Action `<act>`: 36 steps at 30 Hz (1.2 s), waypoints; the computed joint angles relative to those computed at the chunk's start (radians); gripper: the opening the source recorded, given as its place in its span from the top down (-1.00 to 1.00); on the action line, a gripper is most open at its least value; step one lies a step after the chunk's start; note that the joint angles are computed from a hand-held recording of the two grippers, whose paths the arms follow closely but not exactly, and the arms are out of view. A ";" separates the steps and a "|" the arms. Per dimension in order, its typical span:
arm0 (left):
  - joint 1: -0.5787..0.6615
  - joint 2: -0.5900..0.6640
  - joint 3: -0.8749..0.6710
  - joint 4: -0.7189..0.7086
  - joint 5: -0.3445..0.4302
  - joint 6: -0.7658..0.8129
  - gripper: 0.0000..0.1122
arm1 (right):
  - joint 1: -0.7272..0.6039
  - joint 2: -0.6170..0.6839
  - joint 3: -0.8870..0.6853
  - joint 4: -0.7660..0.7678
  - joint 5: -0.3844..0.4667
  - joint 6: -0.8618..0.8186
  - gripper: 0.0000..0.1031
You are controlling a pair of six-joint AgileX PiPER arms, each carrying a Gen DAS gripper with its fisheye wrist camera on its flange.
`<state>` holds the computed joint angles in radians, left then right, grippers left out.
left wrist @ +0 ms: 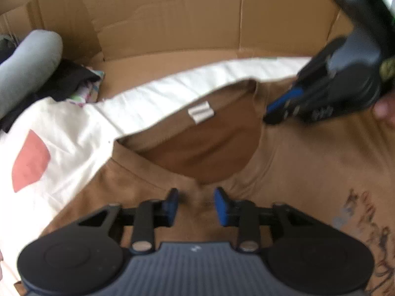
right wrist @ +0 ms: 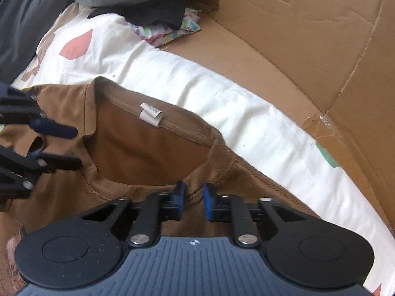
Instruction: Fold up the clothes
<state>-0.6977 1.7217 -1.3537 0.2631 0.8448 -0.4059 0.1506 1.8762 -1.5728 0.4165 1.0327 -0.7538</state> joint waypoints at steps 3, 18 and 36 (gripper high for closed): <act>-0.004 0.002 0.024 0.043 -0.032 -0.046 0.86 | -0.008 0.006 -0.014 0.006 0.006 -0.016 0.89; 0.063 -0.076 0.084 0.077 -0.036 -0.121 0.41 | -0.065 0.022 -0.089 0.064 0.028 0.033 0.65; 0.186 -0.068 0.105 0.207 0.060 -0.216 0.91 | -0.094 0.073 -0.084 -0.135 -0.080 0.172 0.82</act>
<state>-0.5119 1.6537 -1.2488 0.4703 0.9048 -0.6216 0.0561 1.9487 -1.6566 0.2813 0.9522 -0.5821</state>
